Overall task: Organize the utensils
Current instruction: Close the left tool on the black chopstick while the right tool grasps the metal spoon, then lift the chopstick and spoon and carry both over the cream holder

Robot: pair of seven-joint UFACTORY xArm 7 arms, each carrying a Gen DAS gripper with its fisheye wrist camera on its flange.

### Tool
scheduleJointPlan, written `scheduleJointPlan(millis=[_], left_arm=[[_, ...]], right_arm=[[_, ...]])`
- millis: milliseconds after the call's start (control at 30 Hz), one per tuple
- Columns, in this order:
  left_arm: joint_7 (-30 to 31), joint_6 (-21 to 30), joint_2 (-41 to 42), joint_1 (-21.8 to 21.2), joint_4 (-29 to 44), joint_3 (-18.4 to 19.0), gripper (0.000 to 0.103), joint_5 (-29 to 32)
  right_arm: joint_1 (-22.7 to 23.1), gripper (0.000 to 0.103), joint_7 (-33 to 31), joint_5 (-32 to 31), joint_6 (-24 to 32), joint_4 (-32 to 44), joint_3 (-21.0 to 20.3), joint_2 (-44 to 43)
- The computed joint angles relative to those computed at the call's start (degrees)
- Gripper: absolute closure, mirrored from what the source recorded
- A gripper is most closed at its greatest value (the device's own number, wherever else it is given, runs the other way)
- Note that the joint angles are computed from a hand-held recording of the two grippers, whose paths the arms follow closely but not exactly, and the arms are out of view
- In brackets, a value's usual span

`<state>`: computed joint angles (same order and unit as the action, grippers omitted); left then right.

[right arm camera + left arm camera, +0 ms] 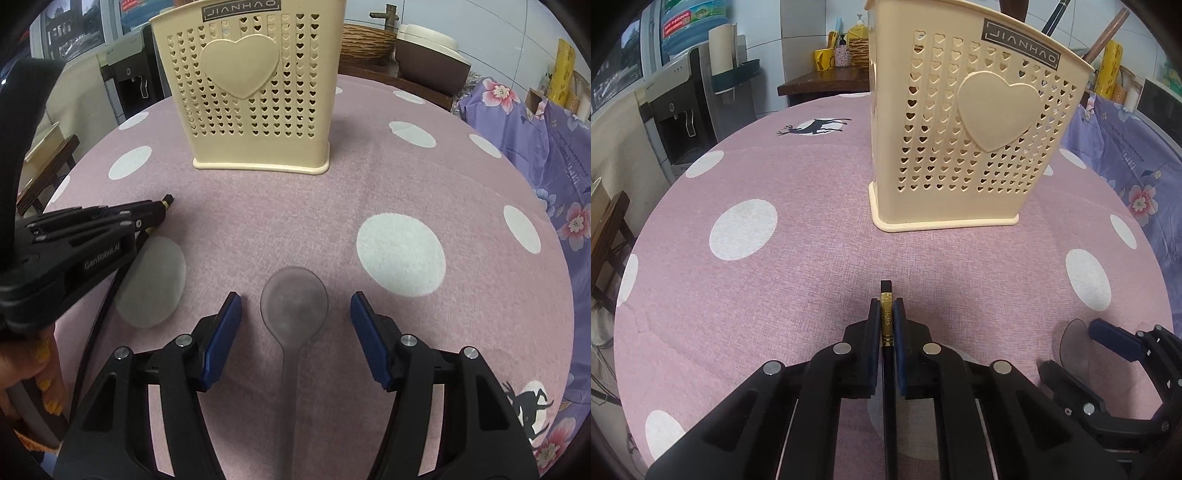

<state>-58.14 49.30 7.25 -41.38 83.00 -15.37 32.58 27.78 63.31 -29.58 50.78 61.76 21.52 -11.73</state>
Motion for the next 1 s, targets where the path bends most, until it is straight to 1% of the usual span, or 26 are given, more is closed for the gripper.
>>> scheduleJointPlan(millis=[33, 67, 100, 167, 267, 333, 367, 567, 800, 900, 1000], left_arm=[[0.21, -0.01, 0.08, 0.03, 0.1, 0.0, 0.095, -0.11], [0.4, -0.12, 0.1, 0.09, 0.12, 0.03, 0.095, -0.24], [0.5, -0.28, 0.09, 0.14, 0.09, 0.06, 0.095, -0.34], [0.6, -0.45, 0.1, 0.15, 0.04, 0.1, 0.095, -0.25], [0.49, -0.51, 0.13, 0.05, 0.04, 0.09, 0.095, 0.0], [0.86, -1.01, 0.05, 0.18, -0.13, 0.08, 0.095, -0.44], [1.03, -1.67, -0.25, 0.36, -0.52, 0.08, 0.095, -0.99], [-0.04, -6.74, -5.49, 1.89, -4.24, -0.59, 0.095, -1.5], [-0.26, -12.92, -16.33, 6.38, -8.33, -3.61, 0.095, -1.06], [0.05, -14.17, -19.23, 8.61, -8.46, -5.34, 0.095, -0.55], [0.55, -15.02, -20.04, 10.79, -8.17, -7.04, 0.095, -0.96]], right_arm=[[0.0, 0.048, -0.26, 0.03, -0.01, 0.39, -0.03, 0.35], [0.07, 0.052, -0.51, 0.08, -0.02, 0.58, -0.07, 0.49], [0.13, 0.06, -0.69, -0.03, 0.06, 0.76, -0.06, 0.58], [0.24, 0.066, -0.98, -0.09, 0.12, 1.05, -0.1, 0.8], [0.24, 0.066, -0.48, -0.36, -0.2, 0.73, -0.19, 0.57], [0.22, 0.066, -0.41, 0.69, -1.63, -0.11, -0.64, -0.26], [0.09, 0.066, -0.17, 0.92, -2.51, -0.63, -0.73, -0.92], [-1.32, 0.066, 1.08, -0.22, -2.69, -0.23, 0.85, -4.65], [-3.91, 0.066, 1.68, -0.36, -2.18, 1.29, 4.22, -12.17], [-5.3, 0.066, 1.06, 0.51, -1.47, 2.16, 5.7, -14.4], [-6.7, 0.066, 0.55, 1.36, -1.07, 2.76, 7.21, -15.24]])
